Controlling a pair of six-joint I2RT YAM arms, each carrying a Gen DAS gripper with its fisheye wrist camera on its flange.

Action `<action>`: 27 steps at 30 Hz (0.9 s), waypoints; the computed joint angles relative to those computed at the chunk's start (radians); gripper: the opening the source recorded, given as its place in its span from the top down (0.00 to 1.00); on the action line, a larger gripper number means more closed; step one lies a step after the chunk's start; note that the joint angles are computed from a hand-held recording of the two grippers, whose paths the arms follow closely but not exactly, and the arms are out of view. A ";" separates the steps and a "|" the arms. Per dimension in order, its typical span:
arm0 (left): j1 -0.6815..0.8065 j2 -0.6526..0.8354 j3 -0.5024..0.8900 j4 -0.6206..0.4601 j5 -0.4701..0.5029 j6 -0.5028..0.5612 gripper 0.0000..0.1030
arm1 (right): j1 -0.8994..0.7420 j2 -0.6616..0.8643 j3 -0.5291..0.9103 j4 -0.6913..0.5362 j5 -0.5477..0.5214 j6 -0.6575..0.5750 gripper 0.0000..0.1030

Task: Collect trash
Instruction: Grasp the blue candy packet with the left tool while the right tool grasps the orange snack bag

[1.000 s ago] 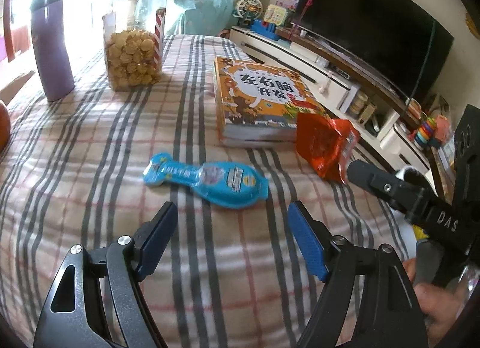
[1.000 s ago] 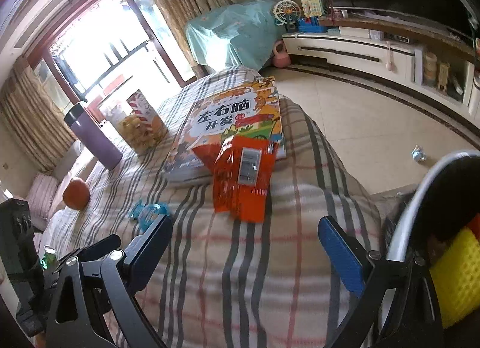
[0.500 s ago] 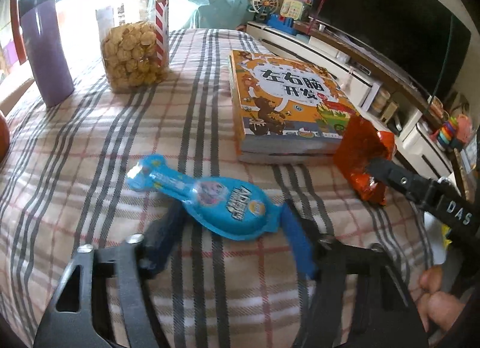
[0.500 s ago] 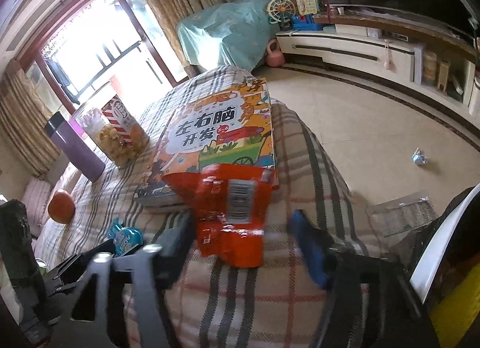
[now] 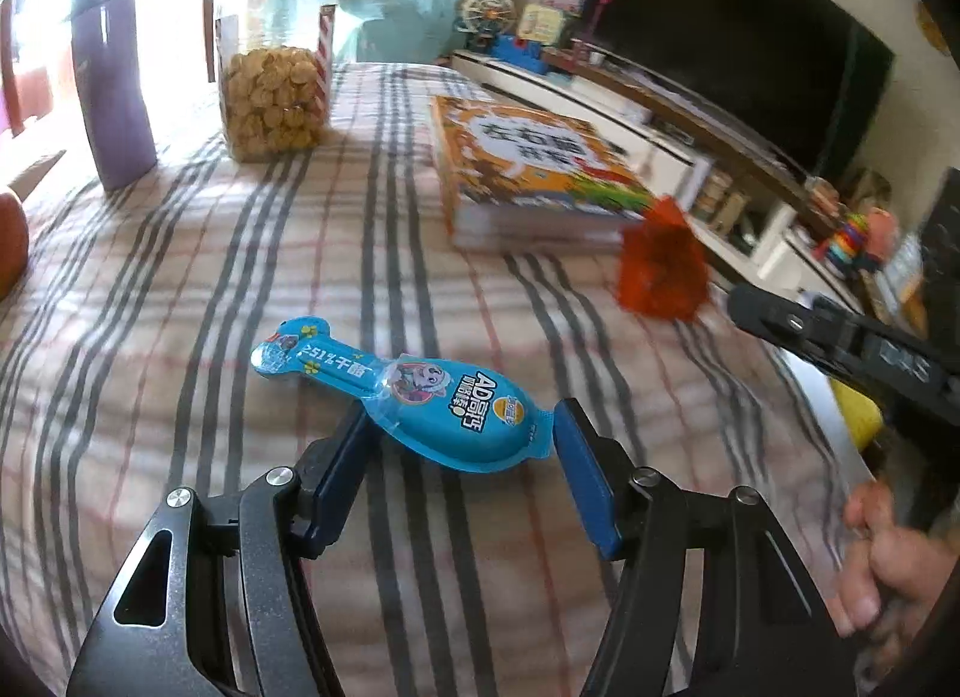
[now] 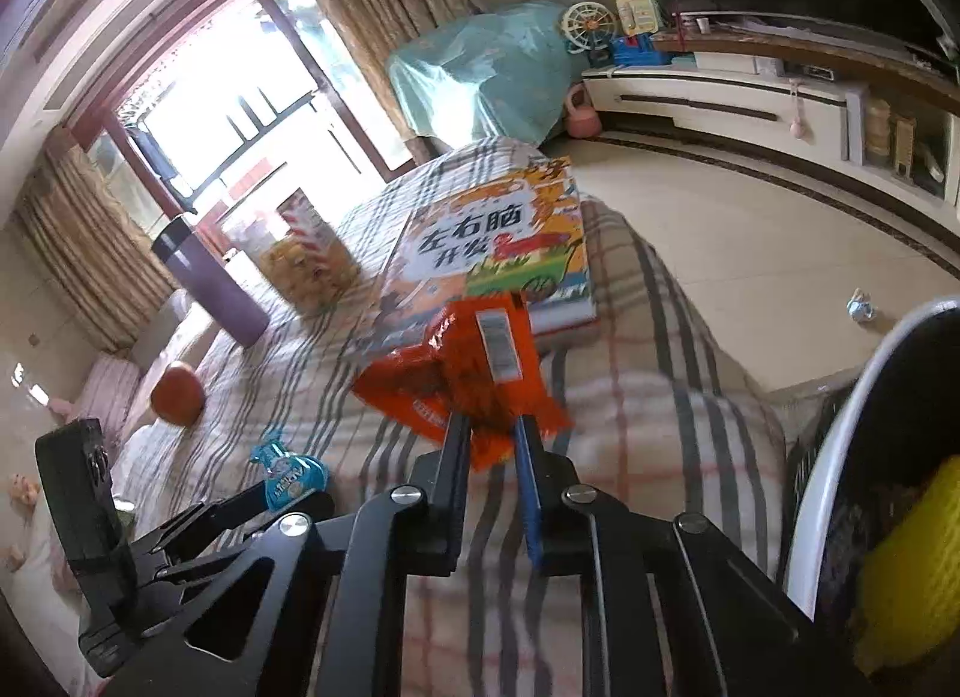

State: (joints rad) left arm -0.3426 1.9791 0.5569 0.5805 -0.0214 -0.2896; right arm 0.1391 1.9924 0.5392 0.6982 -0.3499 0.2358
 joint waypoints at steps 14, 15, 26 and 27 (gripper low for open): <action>0.051 -0.139 -0.267 0.045 0.139 0.214 0.40 | 0.110 0.019 0.092 -0.090 0.159 -0.041 0.14; 0.056 -0.144 -0.278 0.049 0.135 0.213 0.40 | 0.120 0.048 0.139 -0.130 0.172 -0.054 0.14; -0.028 -0.168 -0.365 0.124 -0.010 0.047 0.26 | 0.131 0.109 0.135 -0.072 0.227 -0.072 0.79; -0.042 -0.163 -0.365 0.130 -0.032 0.026 0.25 | 0.128 0.093 0.107 -0.052 0.216 -0.071 0.79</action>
